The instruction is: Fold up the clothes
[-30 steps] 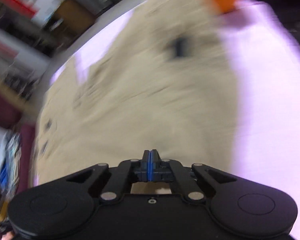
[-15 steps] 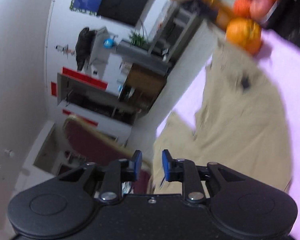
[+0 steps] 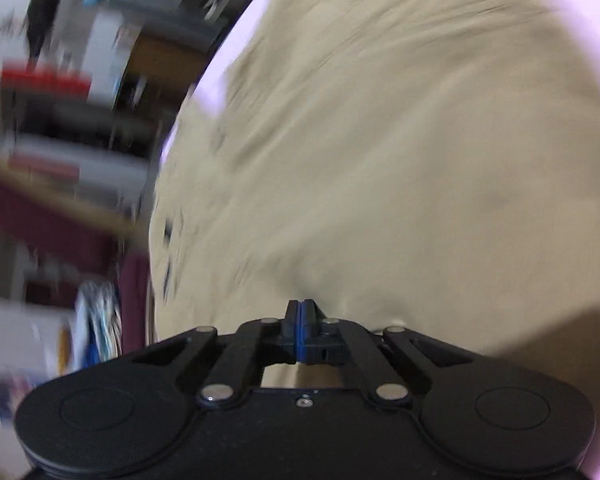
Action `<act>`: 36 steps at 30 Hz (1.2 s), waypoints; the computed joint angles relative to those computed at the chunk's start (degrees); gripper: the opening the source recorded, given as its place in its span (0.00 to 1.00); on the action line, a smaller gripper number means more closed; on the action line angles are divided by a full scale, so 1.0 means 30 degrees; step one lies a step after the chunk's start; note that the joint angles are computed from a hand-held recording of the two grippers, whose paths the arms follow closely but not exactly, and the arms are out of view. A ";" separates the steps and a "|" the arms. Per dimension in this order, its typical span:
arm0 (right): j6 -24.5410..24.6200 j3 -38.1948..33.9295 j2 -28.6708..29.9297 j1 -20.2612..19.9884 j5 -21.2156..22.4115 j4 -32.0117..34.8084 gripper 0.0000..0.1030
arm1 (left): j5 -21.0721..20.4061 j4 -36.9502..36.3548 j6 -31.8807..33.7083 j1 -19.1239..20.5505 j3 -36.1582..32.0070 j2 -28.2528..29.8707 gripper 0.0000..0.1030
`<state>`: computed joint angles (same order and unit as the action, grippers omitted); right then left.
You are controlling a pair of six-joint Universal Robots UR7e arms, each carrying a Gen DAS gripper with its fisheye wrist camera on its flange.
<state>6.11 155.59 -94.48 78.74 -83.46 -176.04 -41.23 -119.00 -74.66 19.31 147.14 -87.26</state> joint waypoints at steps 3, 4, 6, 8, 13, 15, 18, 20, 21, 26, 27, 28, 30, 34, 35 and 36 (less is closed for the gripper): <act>0.0905 0.0803 -0.3630 -0.1320 -0.1385 0.0106 0.00 | -0.0172 0.3145 -0.1880 -0.0965 -0.0150 -0.1310 0.07; 0.0939 0.1035 -0.4954 -0.1498 -0.1908 0.0467 0.01 | -0.0298 0.2993 -0.1661 -0.1470 0.0087 -0.1924 0.07; 0.0274 0.1548 -0.7790 -0.2341 -0.0777 0.2626 0.13 | -0.0736 0.2106 -0.0962 -0.2504 0.0616 -0.3094 0.07; -0.1451 0.1592 -1.0299 -0.2411 0.0432 0.6307 0.18 | -0.1458 -0.0060 -0.0170 -0.3266 0.1273 -0.3510 0.08; -0.3592 0.1351 -1.1523 -0.0205 0.0110 1.1511 0.19 | -0.3784 -0.1842 0.0780 -0.3244 0.1154 -0.1016 0.09; -0.2599 0.1292 -0.9906 0.1236 -0.1812 1.1126 0.13 | -0.4078 -0.0786 0.0626 -0.3170 0.0764 -0.0281 0.13; -0.0706 0.0750 -0.9493 0.2273 -0.3004 1.1319 0.10 | -0.4058 0.0810 -0.0135 -0.3467 0.0396 -0.0327 0.11; 0.0554 0.0206 -0.9770 0.3902 -0.4276 1.0842 0.13 | -0.3457 0.1646 -0.0613 -0.3989 0.0077 -0.0705 0.08; 0.0641 -0.0120 -1.0189 0.4349 -0.4325 1.0686 0.13 | -0.3001 0.1829 -0.0678 -0.4315 -0.0078 -0.0930 0.08; 0.0688 -0.2522 -0.9928 0.8083 -0.4292 0.8274 0.15 | 0.0121 0.1035 0.0105 -0.5878 -0.1322 -0.0691 0.09; 0.0428 -0.3029 -0.9403 0.9184 -0.5104 0.7268 0.16 | 0.0695 0.0443 0.0441 -0.5942 -0.1646 -0.0179 0.09; -0.0039 -0.3474 -0.8909 1.0158 -0.5951 0.6223 0.18 | 0.1261 -0.0193 0.0821 -0.5992 -0.1972 0.0339 0.09; -0.1474 -0.4078 -0.8001 1.1461 -0.7641 0.4289 0.28 | 0.1852 -0.2099 0.1912 -0.5729 -0.2771 0.2018 0.10; -0.4852 -0.4496 -0.7092 1.1492 -0.8935 0.0937 0.31 | 0.1493 -0.6774 0.5643 -0.4720 -0.4074 0.6074 0.30; -0.5710 -0.4426 -0.7049 1.0773 -0.8492 0.0215 0.32 | 0.1083 -0.7850 0.6509 -0.4381 -0.4400 0.7124 0.30; -0.6473 -0.4341 -0.7120 0.9826 -0.7821 -0.0361 0.32 | 0.0496 -0.8752 0.7120 -0.4002 -0.4685 0.8064 0.30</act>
